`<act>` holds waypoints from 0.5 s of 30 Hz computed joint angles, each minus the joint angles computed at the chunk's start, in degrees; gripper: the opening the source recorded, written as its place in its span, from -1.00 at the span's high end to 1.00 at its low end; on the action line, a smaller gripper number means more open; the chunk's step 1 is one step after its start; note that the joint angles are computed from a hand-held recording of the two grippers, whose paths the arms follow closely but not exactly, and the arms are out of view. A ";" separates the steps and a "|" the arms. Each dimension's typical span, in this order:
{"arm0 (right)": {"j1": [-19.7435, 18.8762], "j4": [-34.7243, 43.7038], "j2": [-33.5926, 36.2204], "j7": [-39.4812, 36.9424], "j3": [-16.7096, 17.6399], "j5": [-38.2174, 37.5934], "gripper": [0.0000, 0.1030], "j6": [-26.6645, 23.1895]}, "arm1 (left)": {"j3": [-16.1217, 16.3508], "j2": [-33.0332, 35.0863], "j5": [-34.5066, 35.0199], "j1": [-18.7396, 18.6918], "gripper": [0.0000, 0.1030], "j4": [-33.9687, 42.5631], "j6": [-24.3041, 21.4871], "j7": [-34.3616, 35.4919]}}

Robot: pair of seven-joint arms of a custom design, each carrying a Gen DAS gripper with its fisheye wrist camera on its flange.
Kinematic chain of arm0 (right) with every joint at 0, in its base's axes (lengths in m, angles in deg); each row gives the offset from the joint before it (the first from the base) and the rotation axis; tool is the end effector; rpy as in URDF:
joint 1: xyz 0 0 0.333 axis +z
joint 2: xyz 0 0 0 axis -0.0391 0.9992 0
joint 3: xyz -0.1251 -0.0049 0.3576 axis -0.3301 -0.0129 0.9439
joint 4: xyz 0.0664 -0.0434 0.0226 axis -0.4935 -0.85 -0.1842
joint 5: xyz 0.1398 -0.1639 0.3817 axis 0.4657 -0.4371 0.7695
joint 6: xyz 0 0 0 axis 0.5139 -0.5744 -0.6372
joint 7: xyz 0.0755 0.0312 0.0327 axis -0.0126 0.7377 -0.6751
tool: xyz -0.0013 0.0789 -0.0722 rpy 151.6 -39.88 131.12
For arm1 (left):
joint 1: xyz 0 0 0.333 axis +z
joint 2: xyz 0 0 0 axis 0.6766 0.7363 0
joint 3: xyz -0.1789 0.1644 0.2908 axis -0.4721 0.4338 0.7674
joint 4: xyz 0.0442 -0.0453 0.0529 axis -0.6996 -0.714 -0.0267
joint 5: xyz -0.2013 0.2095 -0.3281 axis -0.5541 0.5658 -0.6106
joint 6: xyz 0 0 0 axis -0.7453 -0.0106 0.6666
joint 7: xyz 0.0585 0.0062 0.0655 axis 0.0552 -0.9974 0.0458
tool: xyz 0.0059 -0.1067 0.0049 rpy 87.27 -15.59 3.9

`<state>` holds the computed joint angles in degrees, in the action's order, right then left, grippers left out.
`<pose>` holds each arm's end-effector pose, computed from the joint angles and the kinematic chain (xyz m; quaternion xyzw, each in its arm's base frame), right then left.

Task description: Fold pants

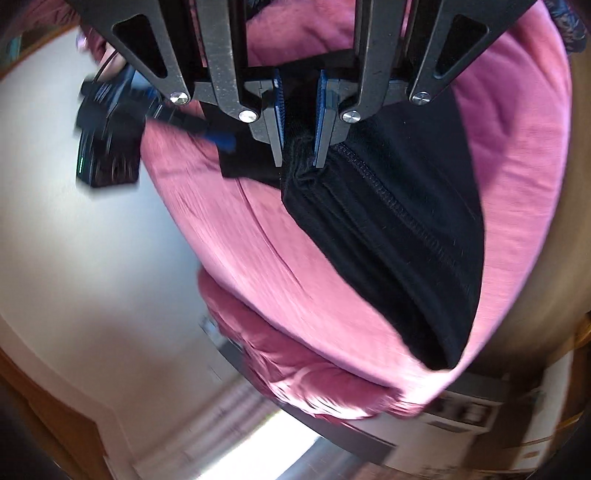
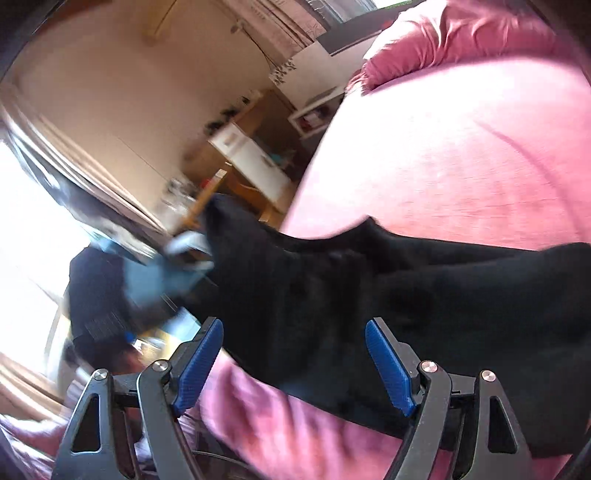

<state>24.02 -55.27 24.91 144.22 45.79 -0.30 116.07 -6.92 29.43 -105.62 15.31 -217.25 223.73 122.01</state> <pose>0.5397 0.3964 0.5383 -0.7225 0.4904 0.1555 0.4619 0.4752 -0.2939 0.5710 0.6596 -0.5900 0.4656 0.0020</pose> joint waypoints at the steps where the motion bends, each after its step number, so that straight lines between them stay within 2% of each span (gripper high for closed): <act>1: -0.21 1.08 0.76 0.03 0.01 0.91 -0.58 -1.32 | 0.22 0.50 -0.75 -0.66 0.75 0.55 -0.40 1.10; 3: -0.30 4.37 3.25 1.89 0.09 -0.53 -0.58 -3.25 | 0.04 1.56 -1.76 -1.19 0.75 1.61 -1.33 3.19; 6: -0.24 9.14 6.85 5.37 0.69 -6.25 -0.59 -6.15 | -1.55 2.27 0.32 -0.11 0.75 2.33 -2.67 2.99; 8: 0.46 12.63 9.42 9.04 0.84 -13.16 -0.59 -7.63 | -2.25 2.36 2.04 0.69 0.75 2.65 -3.59 2.61; 10: 0.93 16.81 12.50 12.27 1.14 -20.00 -0.57 -11.39 | -3.09 2.48 4.47 1.19 0.75 2.93 -4.16 2.12; 11: 1.00 18.98 14.05 13.79 1.34 -22.72 -0.45 -13.68 | -3.41 2.52 5.62 1.30 0.75 3.14 -4.50 2.11; 12: 1.34 21.08 15.55 15.14 1.45 -25.89 -0.13 -15.93 | -3.82 2.51 7.27 1.55 0.75 3.34 -4.86 1.71; 13: 1.99 22.70 16.80 16.41 1.35 -29.13 0.07 -16.74 | -4.38 2.50 9.83 2.04 0.75 3.61 -5.26 0.57; 14: 2.45 23.90 17.64 18.02 1.21 -31.65 0.51 -17.09 | -5.51 2.26 15.08 3.25 0.75 3.63 -5.68 -2.04; 15: 2.10 24.40 18.15 18.72 1.58 -32.00 0.72 -17.05 | -6.40 1.70 19.89 4.35 0.74 3.41 -6.11 -4.63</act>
